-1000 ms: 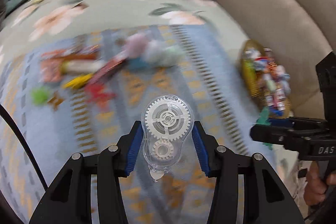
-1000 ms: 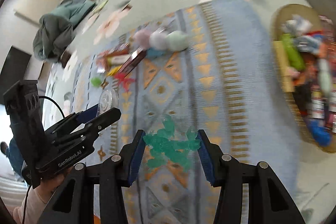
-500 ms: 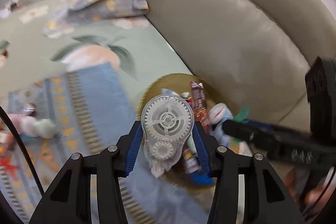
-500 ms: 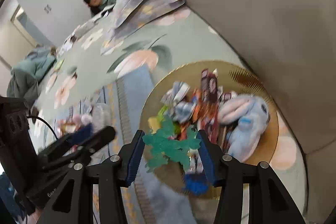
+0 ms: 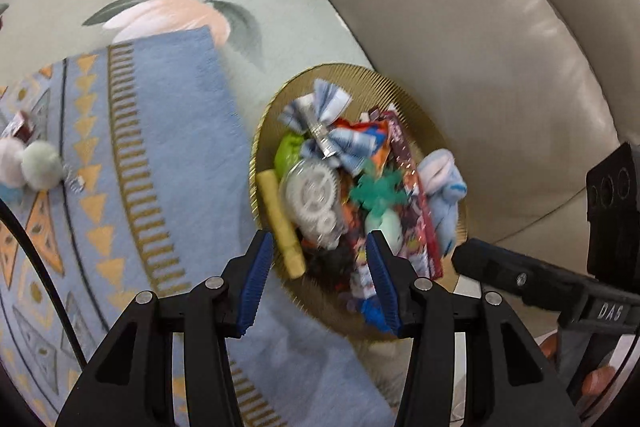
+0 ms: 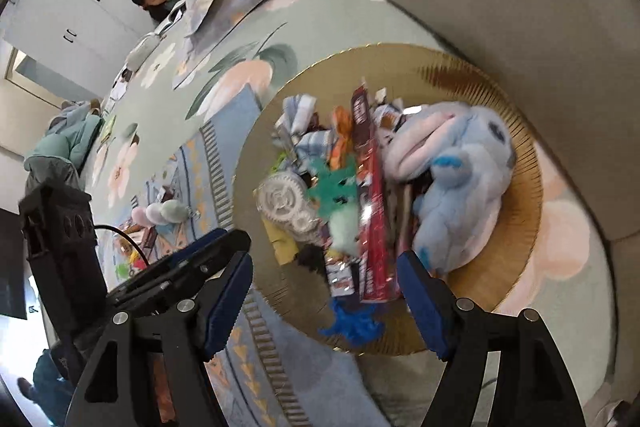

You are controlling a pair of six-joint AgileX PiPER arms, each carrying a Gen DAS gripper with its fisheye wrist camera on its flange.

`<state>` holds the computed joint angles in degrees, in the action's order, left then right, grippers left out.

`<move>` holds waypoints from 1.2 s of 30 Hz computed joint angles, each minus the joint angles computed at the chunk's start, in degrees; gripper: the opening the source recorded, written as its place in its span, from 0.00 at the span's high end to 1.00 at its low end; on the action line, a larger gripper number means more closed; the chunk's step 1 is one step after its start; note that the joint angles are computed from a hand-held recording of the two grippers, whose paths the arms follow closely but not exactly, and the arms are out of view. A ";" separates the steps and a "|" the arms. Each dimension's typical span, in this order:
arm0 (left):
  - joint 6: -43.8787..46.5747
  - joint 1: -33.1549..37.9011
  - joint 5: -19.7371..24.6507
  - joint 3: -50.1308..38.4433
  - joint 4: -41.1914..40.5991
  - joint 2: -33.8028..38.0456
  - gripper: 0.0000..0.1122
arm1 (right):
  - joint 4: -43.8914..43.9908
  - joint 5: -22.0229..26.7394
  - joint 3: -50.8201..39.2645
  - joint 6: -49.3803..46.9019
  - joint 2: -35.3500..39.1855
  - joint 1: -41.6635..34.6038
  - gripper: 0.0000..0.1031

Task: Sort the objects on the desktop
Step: 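Carry the tape roller and green figure over the gold bowl and release both, then withdraw both open tools from the bowl back over the rug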

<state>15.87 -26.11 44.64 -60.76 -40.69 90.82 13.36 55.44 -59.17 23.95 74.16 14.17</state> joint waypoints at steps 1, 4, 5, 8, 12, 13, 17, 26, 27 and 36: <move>-0.05 0.46 0.18 0.62 0.07 -0.64 0.59 | -0.52 -0.21 -0.28 0.81 0.05 1.01 0.29; 0.26 3.34 1.09 3.26 0.01 -3.41 0.59 | -1.64 -0.21 -2.26 2.62 1.01 4.87 0.29; 0.38 4.54 1.53 4.27 0.15 -4.56 0.59 | -2.23 -0.25 -3.14 3.46 1.57 6.80 0.29; 1.05 9.58 3.12 7.43 1.89 -8.19 0.59 | -3.70 -0.65 -5.41 5.65 3.85 12.10 0.29; 3.55 21.72 6.35 11.47 5.36 -13.40 0.59 | -3.94 -1.73 -8.74 8.02 8.66 20.09 0.29; 4.93 26.09 7.47 12.31 6.19 -14.68 0.59 | -3.73 -1.95 -9.62 8.21 9.90 21.38 0.29; 11.00 43.56 10.88 12.33 9.47 -16.20 0.59 | -2.81 -2.93 -14.63 9.68 15.99 27.97 0.29; 23.36 67.87 6.63 1.93 7.91 -1.26 0.59 | -2.91 -1.16 -30.71 13.78 31.34 37.69 0.29; 23.95 68.31 5.98 0.51 7.76 0.83 0.59 | -2.76 -0.43 -32.99 13.98 33.26 38.27 0.29; 25.04 63.93 -0.69 -5.98 7.68 14.67 0.59 | -1.26 9.53 -57.66 13.02 50.49 39.23 0.29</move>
